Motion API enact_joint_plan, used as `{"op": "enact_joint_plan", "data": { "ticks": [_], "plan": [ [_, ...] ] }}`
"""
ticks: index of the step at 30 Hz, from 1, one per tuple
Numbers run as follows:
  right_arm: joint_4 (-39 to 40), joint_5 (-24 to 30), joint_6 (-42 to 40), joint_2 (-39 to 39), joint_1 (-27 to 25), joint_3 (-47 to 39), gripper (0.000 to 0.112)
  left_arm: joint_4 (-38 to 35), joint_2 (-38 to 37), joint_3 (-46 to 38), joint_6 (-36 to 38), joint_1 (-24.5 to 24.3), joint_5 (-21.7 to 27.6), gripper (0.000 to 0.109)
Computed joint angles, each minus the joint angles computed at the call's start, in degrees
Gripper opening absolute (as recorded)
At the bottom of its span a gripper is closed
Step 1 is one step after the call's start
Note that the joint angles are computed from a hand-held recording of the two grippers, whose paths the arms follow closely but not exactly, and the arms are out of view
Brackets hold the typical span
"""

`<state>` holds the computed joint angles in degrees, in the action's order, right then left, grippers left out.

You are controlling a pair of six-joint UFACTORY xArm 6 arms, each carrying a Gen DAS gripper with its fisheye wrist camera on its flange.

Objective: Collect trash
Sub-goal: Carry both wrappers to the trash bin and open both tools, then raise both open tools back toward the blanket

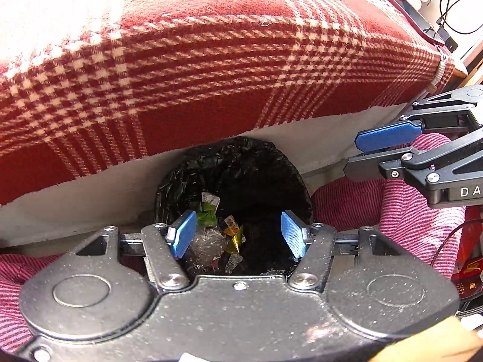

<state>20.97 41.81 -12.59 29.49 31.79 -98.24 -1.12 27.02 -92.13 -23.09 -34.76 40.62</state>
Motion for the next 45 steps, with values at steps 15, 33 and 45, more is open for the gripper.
{"op": "enact_joint_plan", "data": {
  "ticks": [15, 33, 45],
  "plan": [
    [-0.7, -1.1, 0.5, -0.9, 0.2, 0.6, 0.060, 2.7, -1.0, 0.0, -1.2, -0.5, -0.6, 0.062],
    [3.1, -11.6, -4.3, -5.9, -0.8, 1.8, 0.088, 8.7, -10.2, 4.6, -3.2, 2.2, -14.6, 0.076],
    [-20.0, -15.0, 17.1, 11.1, -4.6, -23.7, 0.095, 16.1, 9.6, -26.4, -13.7, 9.0, -13.0, 0.080]
  ]
}}
